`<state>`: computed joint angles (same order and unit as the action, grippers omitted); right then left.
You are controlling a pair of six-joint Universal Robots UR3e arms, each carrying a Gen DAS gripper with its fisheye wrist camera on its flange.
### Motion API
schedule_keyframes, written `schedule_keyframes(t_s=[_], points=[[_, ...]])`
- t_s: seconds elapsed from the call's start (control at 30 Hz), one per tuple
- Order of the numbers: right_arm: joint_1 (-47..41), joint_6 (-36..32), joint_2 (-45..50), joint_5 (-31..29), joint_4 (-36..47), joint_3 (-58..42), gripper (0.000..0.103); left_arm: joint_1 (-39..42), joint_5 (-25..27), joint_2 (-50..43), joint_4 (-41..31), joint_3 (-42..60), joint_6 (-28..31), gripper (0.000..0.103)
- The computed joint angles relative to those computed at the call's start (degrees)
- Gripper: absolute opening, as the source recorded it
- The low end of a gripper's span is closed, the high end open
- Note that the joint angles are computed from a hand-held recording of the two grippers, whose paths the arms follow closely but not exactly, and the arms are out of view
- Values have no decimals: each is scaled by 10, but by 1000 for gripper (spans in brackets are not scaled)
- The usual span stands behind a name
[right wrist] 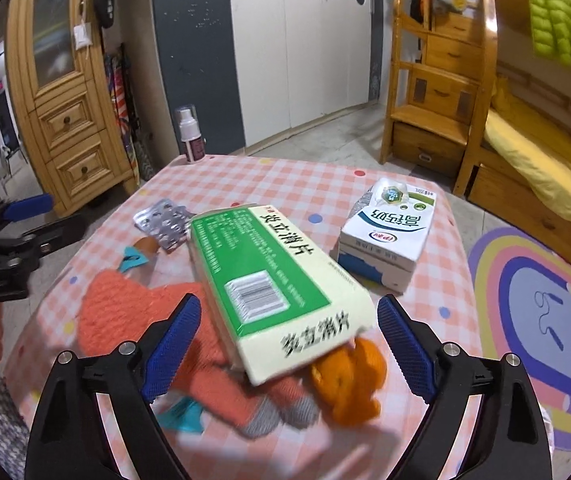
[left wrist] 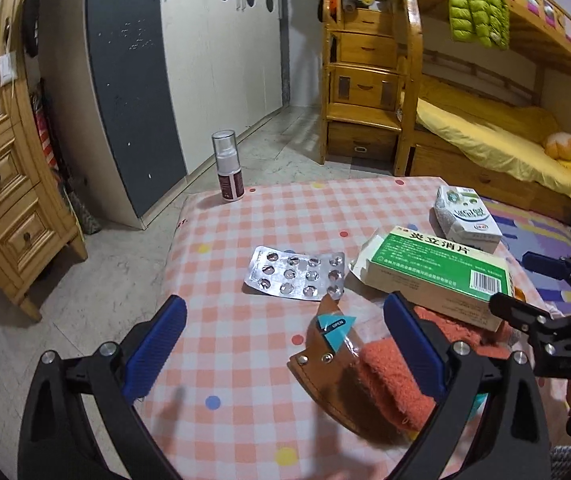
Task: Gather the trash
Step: 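Return both grippers to the table and reach the right gripper to the green medicine box, then grasp the green medicine box with the right gripper and lift it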
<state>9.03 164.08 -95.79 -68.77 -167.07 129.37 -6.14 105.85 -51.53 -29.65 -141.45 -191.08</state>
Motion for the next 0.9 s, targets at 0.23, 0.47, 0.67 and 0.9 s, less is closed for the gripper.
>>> schedule_keyframes(t_s=[0.23,0.47,0.67,0.9], points=[[10,-10,79,6,19,-62,90,57,-28,13,-19,-4,5,96],[8,-90,-3,53,115,-29,83,82,-43,47,-44,-15,7,96],[-2,-82,-56,57,98,8,79,68,-29,58,-61,-14,-3,96],[-11,-39,42,47,43,-46,90,70,-25,42,-53,-8,-4,96]])
